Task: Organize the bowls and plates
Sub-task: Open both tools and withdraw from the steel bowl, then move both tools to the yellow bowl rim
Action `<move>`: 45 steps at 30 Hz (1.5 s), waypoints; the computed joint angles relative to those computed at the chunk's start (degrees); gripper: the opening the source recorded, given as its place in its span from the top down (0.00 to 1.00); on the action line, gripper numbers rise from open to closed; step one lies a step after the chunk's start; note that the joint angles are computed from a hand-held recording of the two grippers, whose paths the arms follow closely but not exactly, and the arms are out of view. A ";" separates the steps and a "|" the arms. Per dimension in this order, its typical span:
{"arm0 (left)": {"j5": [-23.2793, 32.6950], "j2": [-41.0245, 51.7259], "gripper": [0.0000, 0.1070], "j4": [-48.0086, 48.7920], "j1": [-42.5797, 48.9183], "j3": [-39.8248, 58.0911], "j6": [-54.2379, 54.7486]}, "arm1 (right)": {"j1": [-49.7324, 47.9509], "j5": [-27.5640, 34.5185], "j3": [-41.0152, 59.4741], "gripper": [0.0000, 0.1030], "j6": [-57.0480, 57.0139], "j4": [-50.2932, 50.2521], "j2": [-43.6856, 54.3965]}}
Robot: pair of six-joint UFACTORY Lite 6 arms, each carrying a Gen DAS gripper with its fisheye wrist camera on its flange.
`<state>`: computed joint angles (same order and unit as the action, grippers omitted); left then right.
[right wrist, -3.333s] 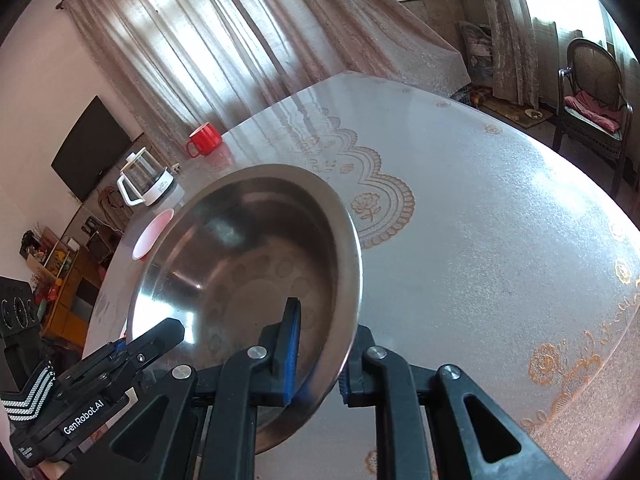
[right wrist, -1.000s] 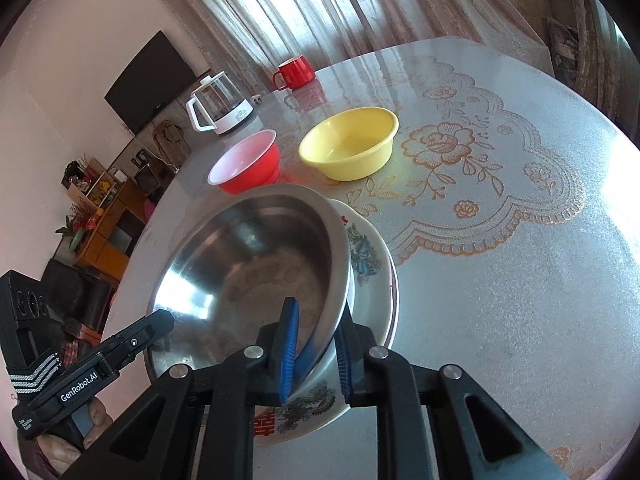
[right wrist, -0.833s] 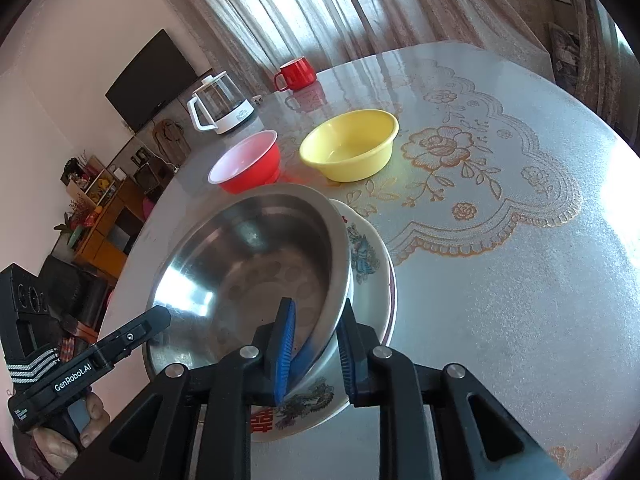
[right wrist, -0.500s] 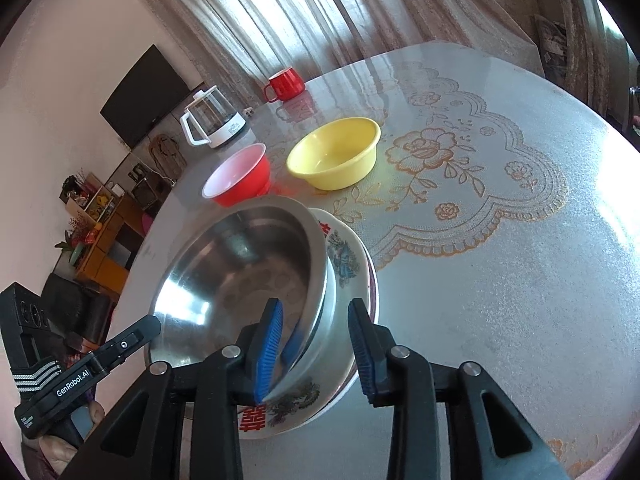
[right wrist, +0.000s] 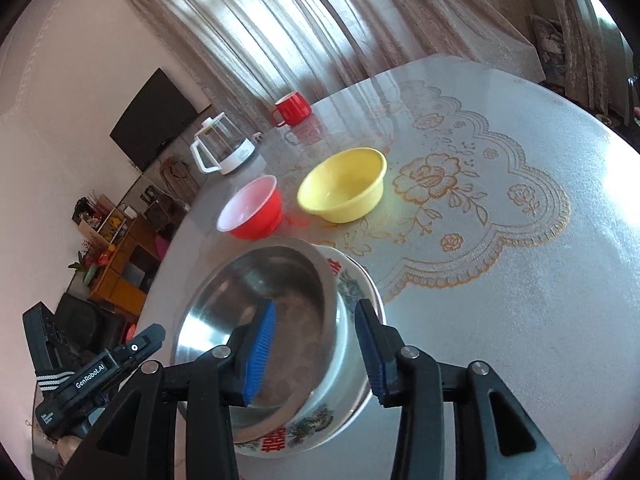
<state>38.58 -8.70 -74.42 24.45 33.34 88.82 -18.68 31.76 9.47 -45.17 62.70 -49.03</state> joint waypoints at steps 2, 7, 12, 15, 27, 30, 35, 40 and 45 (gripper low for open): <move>-2.37 0.38 0.55 0.20 -1.48 0.34 -1.05 | -3.08 0.93 -0.08 0.60 -3.02 1.55 1.98; -6.56 0.72 0.55 -0.07 -4.69 0.12 -1.02 | -8.59 2.61 1.43 0.60 -9.69 5.53 6.13; -10.34 -0.70 0.55 -2.10 -7.32 -0.56 1.13 | -8.18 0.47 4.56 0.60 -13.77 7.91 12.00; -11.87 -0.93 0.55 -2.42 -8.61 -0.15 1.53 | -7.16 -0.76 6.34 0.60 -16.27 9.69 15.38; -15.13 0.77 0.55 -0.99 -15.50 3.28 -0.74 | -8.16 -1.24 14.23 0.60 -26.18 17.47 30.59; -16.39 1.89 0.55 0.07 -17.70 4.70 -2.24 | -8.47 -1.09 16.98 0.60 -27.98 18.05 34.85; -16.05 5.78 0.55 4.53 -20.47 9.14 -7.20 | -8.71 -1.23 21.17 0.60 -30.14 19.25 41.04; -14.31 10.16 0.55 10.20 -22.05 15.11 -14.43 | -8.01 -2.28 24.96 0.60 -32.83 21.00 46.29; -11.42 14.03 0.55 13.11 -23.24 20.23 -18.59 | -7.77 -2.35 27.14 0.60 -34.51 22.64 49.36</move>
